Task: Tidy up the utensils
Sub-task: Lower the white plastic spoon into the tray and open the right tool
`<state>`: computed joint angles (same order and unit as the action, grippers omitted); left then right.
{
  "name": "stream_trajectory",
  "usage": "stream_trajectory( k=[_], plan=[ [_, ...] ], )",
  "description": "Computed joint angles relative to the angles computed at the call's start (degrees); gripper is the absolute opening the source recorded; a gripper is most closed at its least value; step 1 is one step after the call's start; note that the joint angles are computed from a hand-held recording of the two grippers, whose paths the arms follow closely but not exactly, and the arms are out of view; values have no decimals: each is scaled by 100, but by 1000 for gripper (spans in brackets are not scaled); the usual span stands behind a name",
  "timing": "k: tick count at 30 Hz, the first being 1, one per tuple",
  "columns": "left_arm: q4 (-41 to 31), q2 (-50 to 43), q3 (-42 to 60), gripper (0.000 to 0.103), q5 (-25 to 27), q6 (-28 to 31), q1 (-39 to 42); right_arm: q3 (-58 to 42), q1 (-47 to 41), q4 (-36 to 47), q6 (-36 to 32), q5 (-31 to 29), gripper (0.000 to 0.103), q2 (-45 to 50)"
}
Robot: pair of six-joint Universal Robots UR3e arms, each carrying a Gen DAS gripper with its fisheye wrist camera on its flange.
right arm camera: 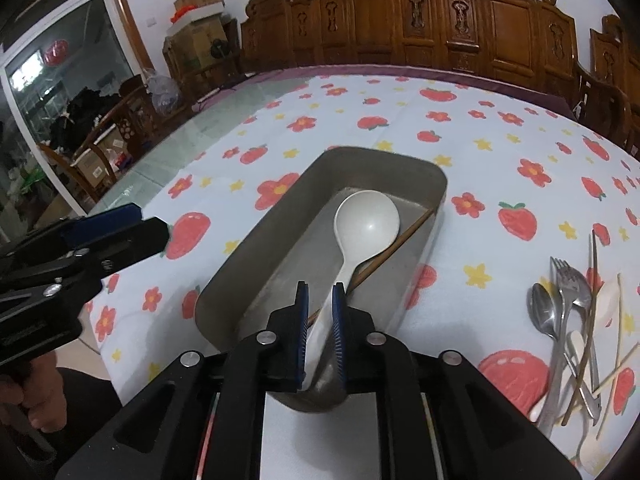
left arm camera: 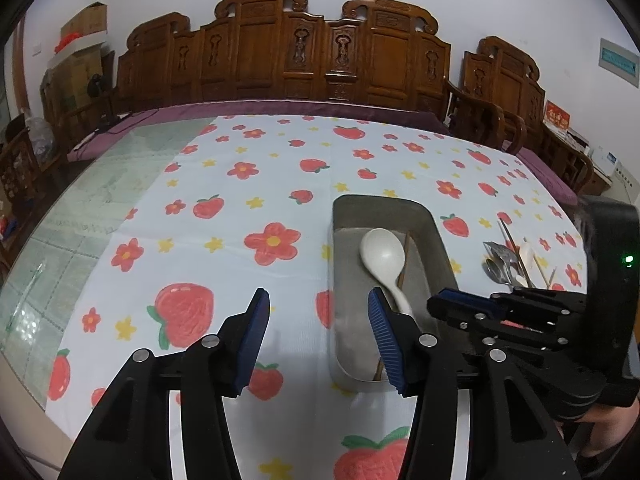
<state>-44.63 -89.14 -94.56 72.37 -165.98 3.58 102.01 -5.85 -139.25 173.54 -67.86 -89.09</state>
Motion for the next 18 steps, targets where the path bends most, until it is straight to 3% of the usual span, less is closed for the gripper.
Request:
stream_trajectory(
  k=[10,12,14,18],
  plan=[
    [231,82,-187,55,92,-49,-503,674,-958,700,-896,384,15,-1620],
    [305,91,-237,58,96,-66,-667,868,-1383,1057,-1212,541,15,-2148],
    [388,78,-272,67,137,-77,-880,1025,-1896,1508,-1544,749,15,-2664],
    [573,38,-335,71,202,-62,-1222,1245,-3181,2672,-2509,1162,20,-3687]
  ],
)
